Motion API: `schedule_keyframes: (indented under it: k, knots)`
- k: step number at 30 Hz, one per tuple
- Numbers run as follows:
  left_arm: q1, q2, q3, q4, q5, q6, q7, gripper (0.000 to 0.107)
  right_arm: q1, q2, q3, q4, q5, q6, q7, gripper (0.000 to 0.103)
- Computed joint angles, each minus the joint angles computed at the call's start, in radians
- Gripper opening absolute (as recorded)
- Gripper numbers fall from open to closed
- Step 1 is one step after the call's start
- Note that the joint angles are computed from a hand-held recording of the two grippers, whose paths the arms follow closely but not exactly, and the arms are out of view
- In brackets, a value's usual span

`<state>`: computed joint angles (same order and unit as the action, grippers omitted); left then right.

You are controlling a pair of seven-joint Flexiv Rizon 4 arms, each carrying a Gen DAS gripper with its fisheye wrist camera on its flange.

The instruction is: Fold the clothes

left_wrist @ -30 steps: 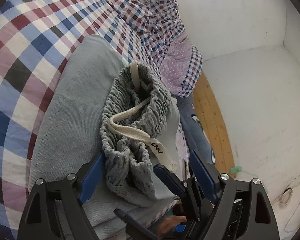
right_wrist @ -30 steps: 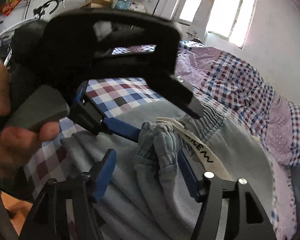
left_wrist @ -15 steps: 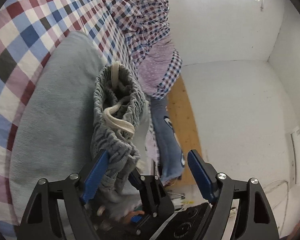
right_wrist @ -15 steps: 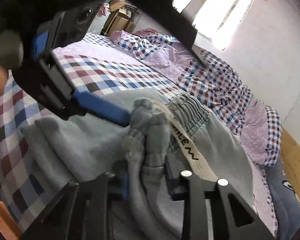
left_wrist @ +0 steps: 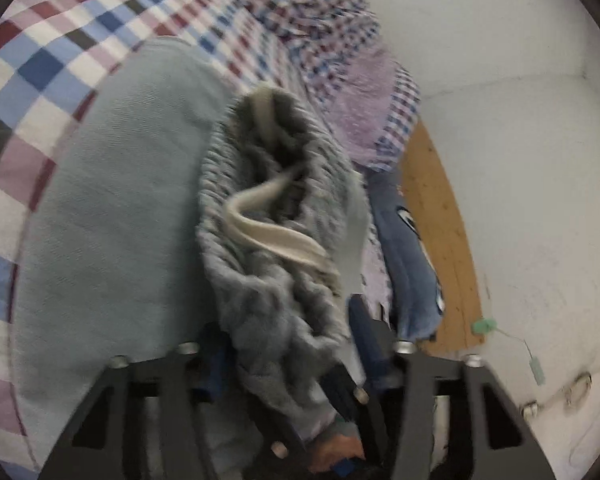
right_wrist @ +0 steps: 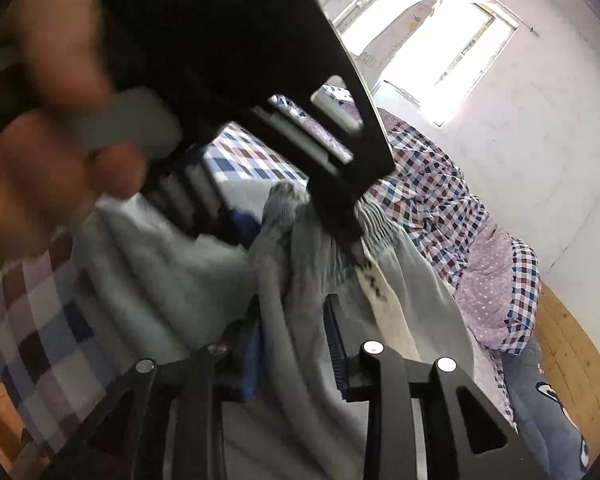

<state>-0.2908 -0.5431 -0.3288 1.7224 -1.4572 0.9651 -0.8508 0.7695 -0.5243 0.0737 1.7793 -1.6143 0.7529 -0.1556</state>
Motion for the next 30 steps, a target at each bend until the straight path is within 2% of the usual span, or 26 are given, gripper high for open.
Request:
schedule_keyframes:
  k: [2,3,4,5,7,9,10,12,13,18,23,27,30]
  knots:
    - [-0.003,-0.01,0.006,-0.02,0.048,-0.004,-0.024,0.045,0.003,0.018,0.005,0.03,0.007,-0.025,0.01,0.034]
    - [-0.002,-0.015,0.007,-0.03,0.075,-0.009,-0.034,0.048,0.003,0.025,0.007,0.043,0.008,-0.038,0.016,0.037]
    - [-0.001,-0.024,0.006,-0.045,0.104,-0.017,-0.041,0.061,-0.002,0.031,0.008,0.054,0.006,-0.043,0.026,0.044]
    - [0.008,-0.034,0.003,-0.06,0.133,-0.034,-0.043,0.069,-0.008,0.033,0.009,0.061,0.004,-0.048,0.034,0.05]
    - [0.013,-0.075,-0.007,-0.116,0.182,-0.05,-0.076,0.075,-0.017,0.03,0.01,0.065,-0.004,-0.05,0.04,0.053]
    - [0.024,-0.092,-0.028,-0.127,0.184,-0.049,-0.083,0.075,-0.017,0.028,0.01,0.066,-0.012,-0.063,0.039,0.056]
    - [0.03,-0.096,-0.038,-0.128,0.174,-0.042,-0.078,0.071,-0.009,0.025,0.009,0.067,-0.019,-0.083,0.041,0.059]
    - [0.036,-0.104,-0.055,-0.132,0.145,-0.025,-0.063,0.045,-0.009,0.023,0.009,0.066,-0.026,-0.098,0.044,0.064]
    - [0.038,-0.108,-0.062,-0.134,0.129,-0.018,-0.055,0.037,-0.012,0.021,0.008,0.062,-0.027,-0.101,0.051,0.068]
    - [0.057,-0.082,-0.1,-0.135,-0.047,-0.053,0.077,0.033,-0.014,0.06,0.018,0.103,0.022,-0.204,0.104,0.073]
    - [0.006,-0.082,-0.098,-0.217,-0.119,-0.078,0.13,0.032,-0.068,0.169,0.066,0.209,0.215,-0.282,0.195,0.075]
    - [-0.009,-0.082,-0.091,-0.293,-0.056,-0.13,0.136,0.032,-0.137,0.293,0.111,0.333,0.312,-0.237,0.37,0.081]
    - [-0.003,-0.085,-0.096,-0.313,-0.032,-0.175,0.142,0.031,-0.205,0.35,0.119,0.4,0.306,-0.119,0.484,0.082]
